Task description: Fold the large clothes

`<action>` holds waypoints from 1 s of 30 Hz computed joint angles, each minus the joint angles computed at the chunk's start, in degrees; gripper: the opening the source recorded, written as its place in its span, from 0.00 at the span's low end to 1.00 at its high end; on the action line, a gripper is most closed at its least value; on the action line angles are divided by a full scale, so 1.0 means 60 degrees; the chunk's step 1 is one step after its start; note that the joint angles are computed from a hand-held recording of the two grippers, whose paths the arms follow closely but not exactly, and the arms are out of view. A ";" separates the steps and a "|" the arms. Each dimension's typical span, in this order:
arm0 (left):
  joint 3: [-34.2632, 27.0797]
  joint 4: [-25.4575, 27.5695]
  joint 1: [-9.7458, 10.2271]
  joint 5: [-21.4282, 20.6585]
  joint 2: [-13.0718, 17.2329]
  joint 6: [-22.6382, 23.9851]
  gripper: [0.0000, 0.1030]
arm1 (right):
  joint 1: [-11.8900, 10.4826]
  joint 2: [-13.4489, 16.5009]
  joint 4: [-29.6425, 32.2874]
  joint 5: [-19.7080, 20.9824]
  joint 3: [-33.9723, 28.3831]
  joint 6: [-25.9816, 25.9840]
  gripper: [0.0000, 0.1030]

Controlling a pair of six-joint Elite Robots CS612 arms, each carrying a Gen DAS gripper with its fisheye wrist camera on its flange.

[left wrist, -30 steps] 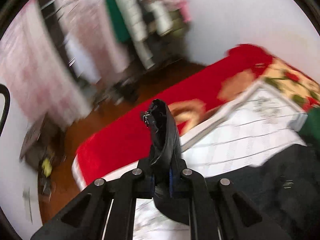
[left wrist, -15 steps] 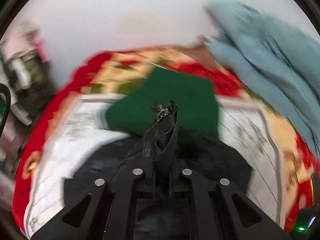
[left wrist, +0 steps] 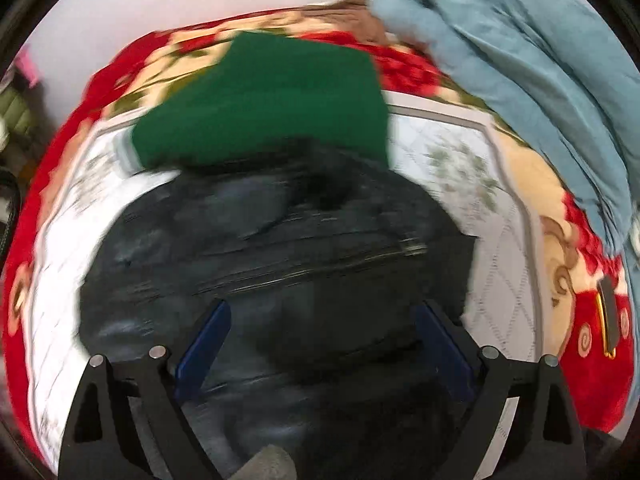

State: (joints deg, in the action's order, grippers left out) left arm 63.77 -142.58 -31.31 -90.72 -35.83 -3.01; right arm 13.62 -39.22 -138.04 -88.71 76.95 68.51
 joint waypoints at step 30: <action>-0.3084 0.4678 0.1145 0.4190 0.2021 -0.2510 1.00 | -0.0590 0.1992 -0.0116 0.1685 -0.2941 -0.0290 0.46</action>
